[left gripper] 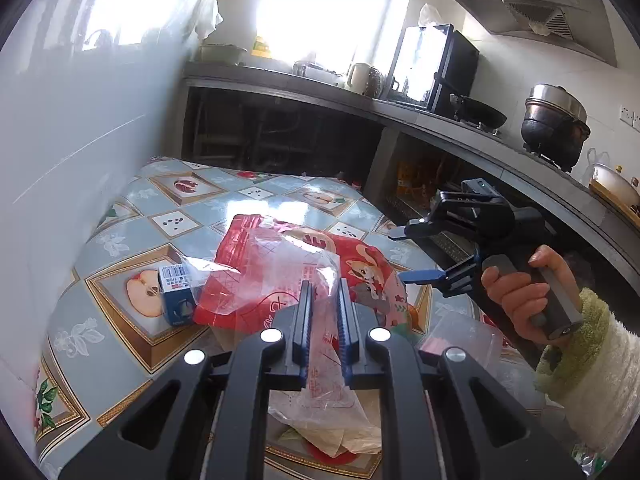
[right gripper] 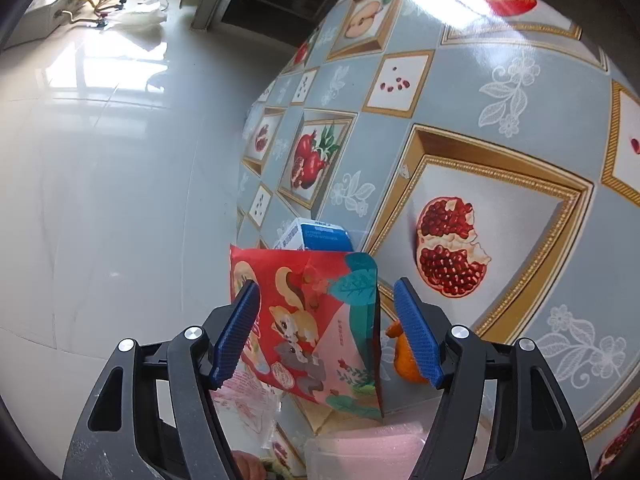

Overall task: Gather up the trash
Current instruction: 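Grasp the red snack bag with the right tool while the left tool holds the clear bag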

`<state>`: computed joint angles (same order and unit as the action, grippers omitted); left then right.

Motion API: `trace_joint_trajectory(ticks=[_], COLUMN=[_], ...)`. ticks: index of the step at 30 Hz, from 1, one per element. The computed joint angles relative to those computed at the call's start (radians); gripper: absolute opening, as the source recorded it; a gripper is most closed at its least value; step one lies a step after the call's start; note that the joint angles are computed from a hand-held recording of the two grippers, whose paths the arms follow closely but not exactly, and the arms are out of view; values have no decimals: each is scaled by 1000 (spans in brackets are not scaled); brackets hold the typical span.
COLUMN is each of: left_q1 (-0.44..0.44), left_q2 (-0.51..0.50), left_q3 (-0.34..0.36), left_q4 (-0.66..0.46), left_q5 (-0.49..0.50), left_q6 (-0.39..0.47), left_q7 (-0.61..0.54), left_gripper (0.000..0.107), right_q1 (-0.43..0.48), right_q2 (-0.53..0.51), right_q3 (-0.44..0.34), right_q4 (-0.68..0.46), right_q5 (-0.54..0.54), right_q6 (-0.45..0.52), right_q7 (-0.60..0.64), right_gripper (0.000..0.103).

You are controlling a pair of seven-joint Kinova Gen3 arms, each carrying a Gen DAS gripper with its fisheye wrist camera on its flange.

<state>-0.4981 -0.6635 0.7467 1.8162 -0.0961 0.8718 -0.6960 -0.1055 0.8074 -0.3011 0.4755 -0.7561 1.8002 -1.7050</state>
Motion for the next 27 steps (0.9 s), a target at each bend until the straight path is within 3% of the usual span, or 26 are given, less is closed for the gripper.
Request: trace_joint_trajectory(ticks=[12, 14, 17, 20, 27], left_q1=[-5, -4, 0, 3, 10], left_q2=[35, 40, 45, 46, 35], left_q3=[20, 23, 22, 23, 18], left_q4=[2, 2, 3, 4, 3], left_q5=[-3, -7, -14, -20, -30], left_q6=[-7, -9, -12, -13, -15], left_q7=[-1, 3, 7, 12, 17], left_gripper=[11, 11, 11, 11, 11], right_q1=[-27, -34, -35, -24, 18], right_q2=[39, 43, 31, 14, -38], right_q3=[-19, -19, -14, -13, -14], right_q4=[-20, -19, -6, 26, 129], right_q5=[-29, -28, -17, -19, -51], right_q6=[36, 39, 40, 30, -18], right_q7=[1, 2, 15, 32, 81], right_gripper=[65, 59, 39, 27, 10])
